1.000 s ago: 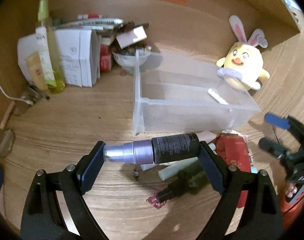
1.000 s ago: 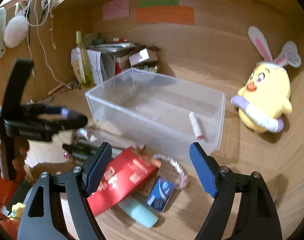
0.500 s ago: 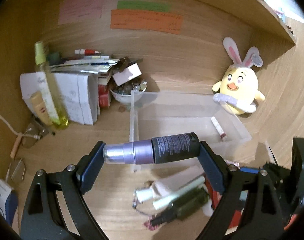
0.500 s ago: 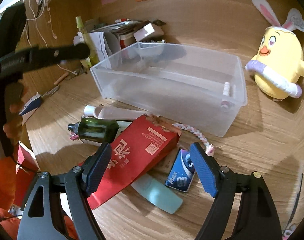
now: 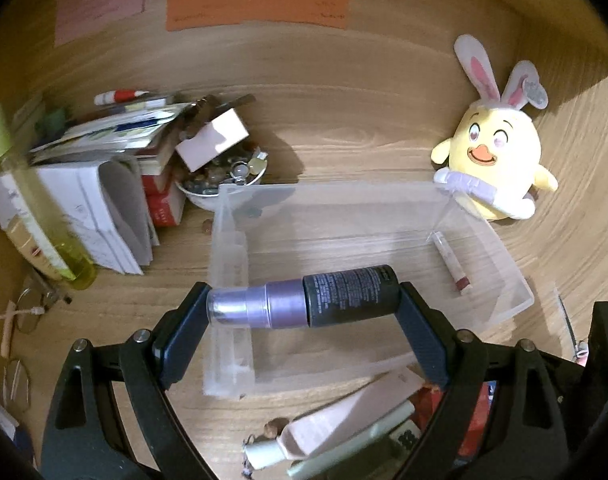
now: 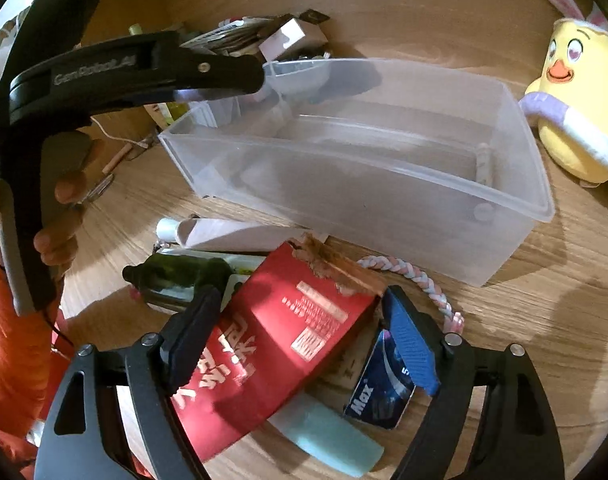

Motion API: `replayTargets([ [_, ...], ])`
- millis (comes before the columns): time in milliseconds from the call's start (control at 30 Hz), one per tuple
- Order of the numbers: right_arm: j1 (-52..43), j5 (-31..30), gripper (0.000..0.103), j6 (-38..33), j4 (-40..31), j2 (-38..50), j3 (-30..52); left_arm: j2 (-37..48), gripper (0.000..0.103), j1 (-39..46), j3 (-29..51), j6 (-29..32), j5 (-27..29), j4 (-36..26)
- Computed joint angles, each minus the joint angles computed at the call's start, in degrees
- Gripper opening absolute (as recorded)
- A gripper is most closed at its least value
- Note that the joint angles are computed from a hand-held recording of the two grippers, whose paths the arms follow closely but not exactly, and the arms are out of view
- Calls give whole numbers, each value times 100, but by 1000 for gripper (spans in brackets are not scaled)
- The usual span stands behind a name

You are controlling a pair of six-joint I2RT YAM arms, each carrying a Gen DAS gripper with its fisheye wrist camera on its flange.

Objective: Organize objects
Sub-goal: 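Carry the purple spray bottle into the clear box and release it with the left tool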

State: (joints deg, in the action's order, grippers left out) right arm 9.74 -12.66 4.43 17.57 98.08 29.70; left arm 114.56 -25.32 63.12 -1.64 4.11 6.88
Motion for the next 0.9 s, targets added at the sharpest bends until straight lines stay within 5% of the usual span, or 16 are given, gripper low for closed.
replayTargets([
  [200,-104,-108,79,117,51,99,43,270,91,-74,252,49,-28,-187],
  [567,-242,-28,46,90,208,-403,-322,-105,95,-38,-180,158,180,-146],
  [900,-520,-107,41,25,216,-770,-548,-853,96,-52,-1267,300,313,233],
])
